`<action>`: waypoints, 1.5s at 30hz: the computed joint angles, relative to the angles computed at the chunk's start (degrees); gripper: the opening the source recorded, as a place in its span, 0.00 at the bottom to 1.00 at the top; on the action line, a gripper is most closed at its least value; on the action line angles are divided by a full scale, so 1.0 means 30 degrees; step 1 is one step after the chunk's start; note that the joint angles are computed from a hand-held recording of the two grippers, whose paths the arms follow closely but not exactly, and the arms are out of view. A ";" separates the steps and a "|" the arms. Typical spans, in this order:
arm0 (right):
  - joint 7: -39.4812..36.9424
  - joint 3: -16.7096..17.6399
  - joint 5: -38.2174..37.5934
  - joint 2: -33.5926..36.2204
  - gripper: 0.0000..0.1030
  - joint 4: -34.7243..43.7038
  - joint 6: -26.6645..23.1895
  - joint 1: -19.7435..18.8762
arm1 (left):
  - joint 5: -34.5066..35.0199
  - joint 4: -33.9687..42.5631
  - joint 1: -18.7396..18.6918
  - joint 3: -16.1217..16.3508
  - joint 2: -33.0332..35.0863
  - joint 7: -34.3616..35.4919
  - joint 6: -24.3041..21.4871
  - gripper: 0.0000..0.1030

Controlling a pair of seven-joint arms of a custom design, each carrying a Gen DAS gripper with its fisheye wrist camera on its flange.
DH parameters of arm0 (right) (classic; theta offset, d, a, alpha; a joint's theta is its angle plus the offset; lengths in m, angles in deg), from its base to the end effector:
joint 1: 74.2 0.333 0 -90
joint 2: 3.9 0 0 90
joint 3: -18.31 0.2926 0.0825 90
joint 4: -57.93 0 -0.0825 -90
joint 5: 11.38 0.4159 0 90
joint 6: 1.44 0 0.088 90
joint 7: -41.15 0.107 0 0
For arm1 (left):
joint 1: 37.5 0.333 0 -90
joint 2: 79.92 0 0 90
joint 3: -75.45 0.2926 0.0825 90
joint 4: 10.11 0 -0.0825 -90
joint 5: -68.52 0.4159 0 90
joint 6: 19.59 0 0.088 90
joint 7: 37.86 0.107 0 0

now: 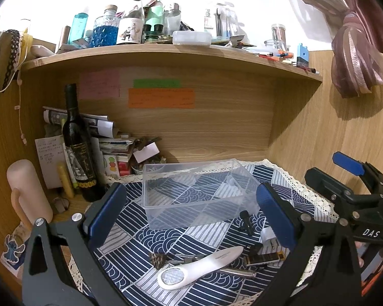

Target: Organize rigid objects

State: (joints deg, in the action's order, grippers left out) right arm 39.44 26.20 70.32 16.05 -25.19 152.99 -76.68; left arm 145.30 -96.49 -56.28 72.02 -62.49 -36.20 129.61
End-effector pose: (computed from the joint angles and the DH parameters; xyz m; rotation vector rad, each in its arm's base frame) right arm 0.7336 0.0206 0.5409 -1.6484 0.8972 -0.7245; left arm 0.6648 -0.2871 0.5409 -1.5879 1.2676 -0.9684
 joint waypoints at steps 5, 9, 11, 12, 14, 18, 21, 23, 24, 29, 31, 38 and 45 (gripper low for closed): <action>0.0059 0.0026 0.0021 0.0056 1.00 0.0086 0.0034 -0.0007 | 0.0102 -0.0073 -0.0032 0.0016 -0.0069 -0.0087 -0.0123 1.00; 0.0124 0.0042 0.0044 0.0051 1.00 0.0116 -0.0122 -0.0032 | 0.0409 -0.0282 0.0017 0.0002 -0.0239 -0.0355 0.0052 1.00; 0.0030 0.0064 0.0109 0.0035 1.00 0.0115 -0.0176 -0.0042 | 0.0483 -0.0357 0.0055 -0.0037 -0.0302 -0.0427 0.0090 1.00; -0.0052 0.0073 0.0144 0.0012 1.00 0.0093 -0.0201 -0.0040 | 0.0474 -0.0390 0.0084 -0.0061 -0.0331 -0.0424 0.0115 1.00; -0.0168 0.0077 0.0203 -0.0031 1.00 0.0053 -0.0182 -0.0006 | 0.0535 -0.0370 0.0088 -0.0094 -0.0323 -0.0454 0.0029 1.00; -0.0177 0.0035 0.0193 -0.0092 1.00 -0.0025 -0.0313 0.0043 | 0.0795 -0.0538 0.0076 -0.0139 -0.0492 -0.0692 -0.0083 1.00; -0.0241 0.0014 0.0220 -0.0130 1.00 -0.0077 -0.0282 0.0088 | 0.0893 -0.0673 0.0145 -0.0199 -0.0619 -0.0810 -0.0034 1.00; -0.0233 -0.0002 0.0240 -0.0166 1.00 -0.0109 -0.0336 0.0095 | 0.0941 -0.0708 0.0174 -0.0247 -0.0662 -0.0845 -0.0051 1.00; -0.0265 -0.0005 0.0275 -0.0172 1.00 -0.0110 -0.0311 0.0106 | 0.0964 -0.0717 0.0180 -0.0269 -0.0673 -0.0854 -0.0077 1.00; -0.0319 -0.0045 0.0345 -0.0218 1.00 -0.0161 -0.0307 0.0150 | 0.0985 -0.0735 0.0222 -0.0339 -0.0689 -0.0921 -0.0045 1.00; -0.0307 -0.0055 0.0344 -0.0220 1.00 -0.0166 -0.0315 0.0161 | 0.1067 -0.0758 0.0210 -0.0342 -0.0713 -0.1008 -0.0052 1.00; -0.0347 -0.0073 0.0377 -0.0220 1.00 -0.0173 -0.0287 0.0179 | 0.1025 -0.0688 0.0269 -0.0343 -0.0668 -0.0961 0.0128 1.00; -0.0324 -0.0095 -0.0120 -0.0105 1.00 -0.0135 -0.0489 0.0213 | 0.0655 -0.0555 0.0370 -0.0282 -0.0449 -0.0766 0.0402 1.00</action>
State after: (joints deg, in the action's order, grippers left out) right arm 38.47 25.91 69.96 15.74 -25.59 151.53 -76.04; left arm 147.26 -98.16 -55.17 71.17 -63.84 -38.50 130.81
